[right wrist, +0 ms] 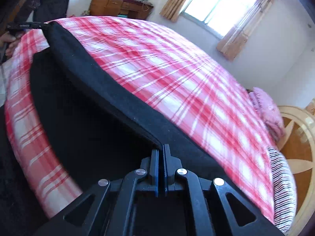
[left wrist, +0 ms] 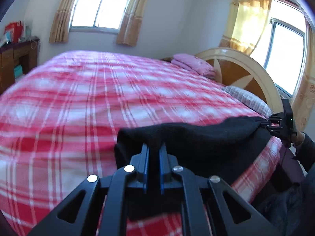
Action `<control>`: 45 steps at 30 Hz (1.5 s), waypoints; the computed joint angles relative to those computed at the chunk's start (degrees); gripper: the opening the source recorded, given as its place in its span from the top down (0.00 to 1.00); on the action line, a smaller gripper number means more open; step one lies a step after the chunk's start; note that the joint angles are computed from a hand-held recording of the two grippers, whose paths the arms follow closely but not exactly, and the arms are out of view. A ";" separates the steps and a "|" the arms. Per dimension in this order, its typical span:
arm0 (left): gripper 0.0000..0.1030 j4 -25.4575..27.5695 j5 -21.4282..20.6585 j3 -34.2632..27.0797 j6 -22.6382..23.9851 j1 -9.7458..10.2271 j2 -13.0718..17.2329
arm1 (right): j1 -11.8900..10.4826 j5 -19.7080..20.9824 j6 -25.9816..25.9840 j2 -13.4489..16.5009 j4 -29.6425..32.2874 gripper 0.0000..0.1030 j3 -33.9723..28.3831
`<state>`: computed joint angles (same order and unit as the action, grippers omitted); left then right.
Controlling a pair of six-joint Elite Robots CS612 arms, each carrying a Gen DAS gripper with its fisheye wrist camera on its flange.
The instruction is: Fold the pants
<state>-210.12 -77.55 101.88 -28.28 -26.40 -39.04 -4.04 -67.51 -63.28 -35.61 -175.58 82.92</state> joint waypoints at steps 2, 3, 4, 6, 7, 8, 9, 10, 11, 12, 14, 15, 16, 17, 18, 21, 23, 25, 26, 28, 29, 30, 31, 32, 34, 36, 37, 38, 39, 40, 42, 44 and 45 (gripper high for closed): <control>0.91 0.25 -1.71 0.92 -1.69 0.08 0.44 | -0.03 -1.02 -2.63 -0.65 1.11 0.97 2.46; 0.91 0.66 -2.36 1.35 -2.76 0.09 0.63 | 0.03 -1.66 -3.82 -0.59 1.82 0.97 2.97; 0.91 0.77 -2.45 1.74 -3.46 0.00 0.83 | 0.40 -2.38 -4.20 -0.17 2.65 0.97 2.33; 0.91 0.27 -2.52 2.24 -5.05 -0.07 1.15 | 0.47 -3.11 -4.61 0.23 2.18 0.97 3.02; 0.91 -0.38 -2.58 2.39 -5.81 -0.06 1.33 | 0.35 -2.82 -4.09 0.40 2.08 0.97 3.07; 0.91 -0.89 -2.47 2.44 -6.30 -0.08 1.44 | 0.17 -2.09 -3.02 0.28 2.06 0.97 3.07; 0.91 -1.19 -2.56 2.45 -6.56 -0.12 1.47 | -0.07 -1.08 -1.94 -0.01 2.25 0.97 3.19; 0.91 -1.62 -2.58 2.40 -6.44 -0.19 1.46 | -0.21 -0.33 -1.25 -0.11 2.50 0.97 2.92; 0.91 -2.10 -2.54 2.37 -6.11 -0.30 1.41 | -0.35 0.43 -0.61 -0.39 2.04 0.97 3.13; 0.91 -2.80 -2.73 2.51 -5.86 -0.33 1.38 | -0.51 1.24 -0.10 -0.80 1.54 0.97 3.47; 0.91 -4.73 -2.69 2.87 -5.68 -0.52 1.35 | -0.63 2.17 0.12 -1.14 1.61 0.97 3.81; 0.91 -5.30 -2.76 3.06 -6.04 -0.56 1.36 | -0.73 2.60 0.22 -1.34 2.04 0.97 4.16; 0.91 -5.82 -2.88 3.12 -6.29 -0.54 1.50 | -0.89 3.25 0.32 -1.53 3.24 0.97 4.36; 0.91 -6.31 -2.85 3.25 -6.83 -0.57 1.71 | -0.99 3.51 0.02 -1.57 4.69 0.97 4.41; 0.91 -6.11 -2.87 3.28 -7.32 -0.55 1.89 | -0.94 2.88 -0.39 -1.37 5.25 0.97 4.41; 0.91 -5.95 -3.46 3.38 -9.15 -0.42 2.62 | -0.92 1.01 -1.15 -0.69 5.89 0.97 4.61; 0.91 -5.93 -3.87 3.35 -10.08 -0.32 2.92 | -1.09 1.05 -0.75 -0.58 6.27 0.97 4.56; 0.91 -6.35 -4.09 3.37 -10.44 -0.28 2.90 | -1.27 2.32 0.06 -0.97 6.52 0.97 4.58; 0.91 -6.93 -4.27 3.38 -10.43 -0.26 2.82 | -1.33 3.00 0.27 -1.23 6.29 0.97 4.67; 0.91 -8.53 -4.47 3.54 -10.23 -0.19 2.65 | -1.39 3.91 0.45 -1.56 5.47 0.97 4.90; 0.91 -9.32 -4.47 3.66 -10.22 -0.15 2.60 | -1.40 4.13 0.55 -1.60 5.34 0.97 4.92; 0.91 -9.46 -4.42 3.74 -10.17 -0.14 2.54 | -1.35 3.96 0.48 -1.53 5.52 0.97 4.82; 0.91 -9.42 -4.38 3.85 -9.97 -0.13 2.49 | -1.27 3.44 0.30 -1.31 5.65 0.97 4.69; 0.91 -9.10 -4.47 3.92 -9.99 -0.10 2.52 | -1.20 2.94 0.14 -1.07 6.10 0.97 4.53; 0.91 -8.36 -4.91 3.96 -10.44 -0.04 2.74 | -1.13 1.72 -0.11 -0.37 6.84 0.97 4.15; 0.91 -8.07 -5.20 4.01 -11.28 -0.11 3.07 | -1.32 1.82 0.20 -0.06 7.26 0.97 3.91; 0.91 -8.00 -5.35 4.02 -11.75 -0.12 3.23 | -1.39 2.10 0.64 -0.07 7.40 0.97 3.87; 0.91 -7.82 -5.29 4.00 -12.03 -0.15 3.32 | -1.40 2.18 0.84 -0.13 7.41 0.97 3.87; 0.91 -7.63 -5.36 4.00 -12.22 -0.16 3.31 | -1.28 1.91 0.82 -0.08 7.33 0.97 3.76; 0.91 -7.13 -5.49 3.95 -12.38 -0.12 3.27 | -1.15 1.58 0.54 -0.06 7.32 0.97 3.70; 0.88 -5.89 -5.19 4.02 -12.76 -0.09 2.93 | -0.98 1.50 -0.05 0.09 6.65 0.96 3.63; 0.85 -4.64 -5.00 4.57 -12.62 -0.12 2.27 | -1.03 1.47 -0.11 0.01 7.72 0.96 3.43; 0.85 -3.87 -3.90 5.20 -12.32 -0.37 1.72 | -1.16 1.75 -0.13 -0.14 8.25 0.94 3.47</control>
<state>-213.98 -81.45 107.08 -40.60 -26.77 -37.33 -5.19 -65.76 -63.41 -35.75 -167.33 86.39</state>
